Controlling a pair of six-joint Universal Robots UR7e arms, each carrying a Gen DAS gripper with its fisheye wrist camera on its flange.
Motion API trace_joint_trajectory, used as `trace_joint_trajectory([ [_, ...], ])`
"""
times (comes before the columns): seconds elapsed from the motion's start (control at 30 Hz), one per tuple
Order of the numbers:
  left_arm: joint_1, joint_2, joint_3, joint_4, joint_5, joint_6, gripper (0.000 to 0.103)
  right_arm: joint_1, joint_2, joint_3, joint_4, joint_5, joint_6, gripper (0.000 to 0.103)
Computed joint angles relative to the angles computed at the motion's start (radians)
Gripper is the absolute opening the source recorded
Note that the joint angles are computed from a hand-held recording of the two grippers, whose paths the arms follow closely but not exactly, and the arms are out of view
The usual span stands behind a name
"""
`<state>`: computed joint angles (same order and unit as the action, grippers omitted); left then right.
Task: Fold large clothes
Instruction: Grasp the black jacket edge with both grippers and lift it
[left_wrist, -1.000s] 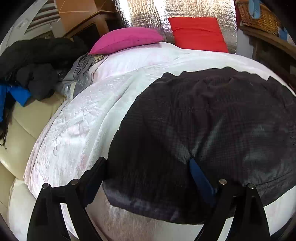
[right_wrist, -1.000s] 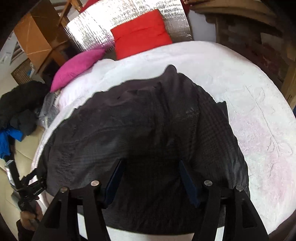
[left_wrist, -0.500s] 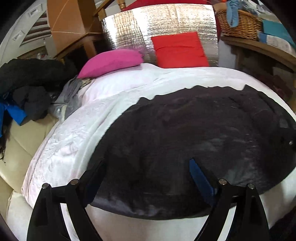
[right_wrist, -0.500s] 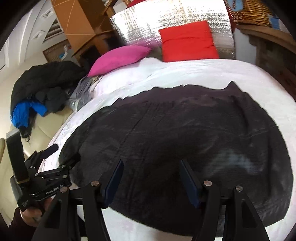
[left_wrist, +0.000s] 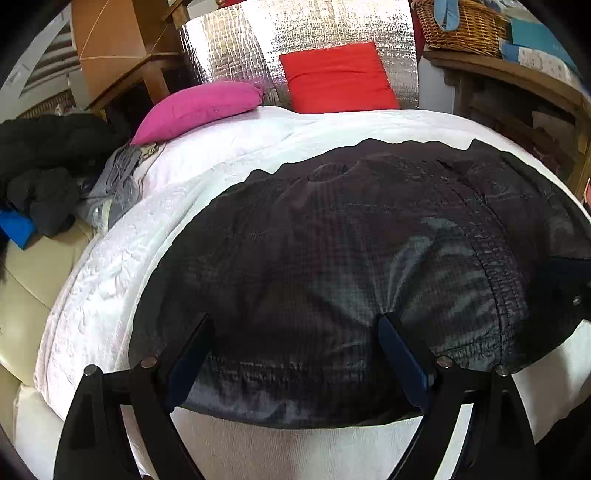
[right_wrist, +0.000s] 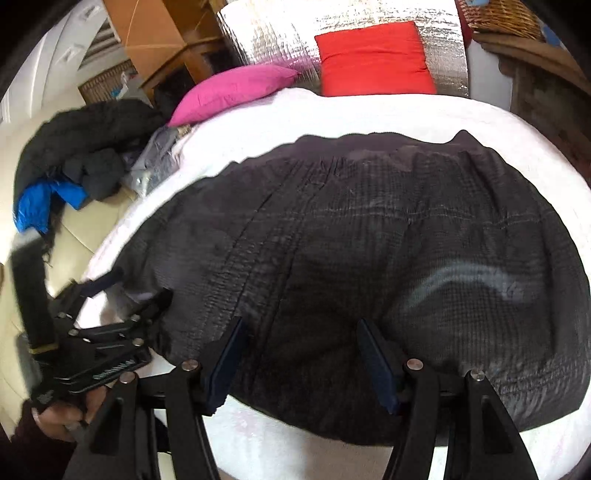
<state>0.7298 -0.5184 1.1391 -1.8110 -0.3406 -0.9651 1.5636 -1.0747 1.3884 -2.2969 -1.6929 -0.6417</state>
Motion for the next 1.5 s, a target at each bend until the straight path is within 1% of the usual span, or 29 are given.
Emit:
trace_joint_trajectory([
  [0.1,-0.003,-0.013,0.013,-0.013,0.001,0.001,0.09,-0.017,-0.033,0.006,-0.002,0.056,0.027,0.066],
  [0.17,-0.009,-0.026,0.031,-0.014,0.0,-0.017,0.09,-0.039,-0.059,0.008,0.022,0.108,0.069,0.066],
  [0.23,-0.017,-0.056,0.069,-0.042,-0.015,-0.037,0.09,-0.055,-0.077,0.011,0.039,0.131,0.112,0.067],
  [0.33,-0.025,-0.129,0.176,-0.203,-0.064,-0.046,0.09,-0.104,-0.116,0.021,0.1,0.211,0.208,0.076],
  [0.4,-0.023,-0.19,0.262,-0.307,-0.111,-0.088,0.09,-0.135,-0.142,0.034,0.116,0.244,0.258,0.076],
  [0.47,-0.012,-0.243,0.332,-0.377,-0.161,-0.146,0.09,-0.165,-0.162,0.048,0.104,0.252,0.312,0.077],
  [0.5,0.0,-0.276,0.378,-0.433,-0.197,-0.182,0.09,-0.174,-0.165,0.049,0.1,0.255,0.335,0.077],
  [0.6,0.029,-0.335,0.46,-0.515,-0.272,-0.308,0.09,-0.214,-0.166,0.042,0.082,0.266,0.458,0.077],
  [0.63,0.038,-0.351,0.494,-0.568,-0.301,-0.332,0.09,-0.228,-0.162,0.037,0.069,0.27,0.512,0.077],
  [0.7,0.062,-0.365,0.543,-0.708,-0.365,-0.324,0.09,-0.25,-0.148,0.022,0.053,0.295,0.587,0.077],
  [0.77,0.079,-0.362,0.573,-0.826,-0.409,-0.307,0.09,-0.275,-0.126,0.002,0.042,0.34,0.679,0.077],
  [0.8,0.09,-0.356,0.585,-0.894,-0.435,-0.297,0.09,-0.279,-0.112,-0.008,0.036,0.352,0.704,0.077],
  [0.83,0.098,-0.349,0.592,-0.94,-0.451,-0.298,0.09,-0.281,-0.099,-0.019,0.03,0.349,0.727,0.077],
  [0.87,0.104,-0.342,0.598,-0.981,-0.456,-0.296,0.09,-0.28,-0.079,-0.031,0.012,0.339,0.771,0.077],
  [0.9,0.104,-0.337,0.602,-1.008,-0.452,-0.293,0.09,-0.283,-0.068,-0.04,0.008,0.346,0.793,0.077],
  [0.93,0.103,-0.331,0.602,-1.028,-0.441,-0.286,0.09,-0.287,-0.047,-0.056,0.008,0.369,0.822,0.08],
  [1.0,0.101,-0.314,0.598,-1.079,-0.42,-0.258,0.09,-0.289,-0.032,-0.058,-0.046,0.399,0.861,0.082],
  [1.03,0.103,-0.307,0.599,-1.116,-0.42,-0.24,0.09,-0.29,-0.028,-0.056,-0.07,0.415,0.87,0.082],
  [1.1,0.112,-0.296,0.6,-1.189,-0.427,-0.213,0.089,-0.281,-0.013,-0.059,-0.101,0.413,0.879,0.082],
  [1.13,0.115,-0.295,0.599,-1.201,-0.424,-0.208,0.082,-0.275,-0.007,-0.059,-0.119,0.4,0.871,0.079],
  [1.17,0.116,-0.288,0.599,-1.226,-0.416,-0.198,0.065,-0.265,-0.004,-0.061,-0.133,0.378,0.857,0.071],
  [1.2,0.119,-0.284,0.595,-1.234,-0.419,-0.189,0.063,-0.253,-0.002,-0.059,-0.146,0.348,0.838,0.064],
  [1.23,0.119,-0.282,0.598,-1.246,-0.419,-0.185,0.058,-0.243,-0.001,-0.058,-0.158,0.317,0.817,0.051],
  [1.27,0.117,-0.277,0.6,-1.273,-0.415,-0.173,0.051,-0.233,0.0,-0.057,-0.174,0.292,0.79,0.048],
  [1.3,0.111,-0.272,0.6,-1.294,-0.406,-0.152,0.048,-0.231,-0.005,-0.05,-0.188,0.293,0.775,0.046],
  [1.33,0.104,-0.272,0.605,-1.309,-0.397,-0.129,0.043,-0.228,-0.01,-0.042,-0.203,0.293,0.762,0.042],
  [1.37,0.096,-0.268,0.602,-1.323,-0.387,-0.096,0.041,-0.219,-0.013,-0.035,-0.228,0.28,0.739,0.04],
  [1.43,0.087,-0.264,0.599,-1.347,-0.379,-0.05,0.039,-0.204,-0.026,-0.007,-0.282,0.255,0.704,0.039],
  [1.5,0.084,-0.264,0.599,-1.342,-0.381,-0.041,0.038,-0.196,-0.032,0.009,-0.323,0.232,0.682,0.038],
])
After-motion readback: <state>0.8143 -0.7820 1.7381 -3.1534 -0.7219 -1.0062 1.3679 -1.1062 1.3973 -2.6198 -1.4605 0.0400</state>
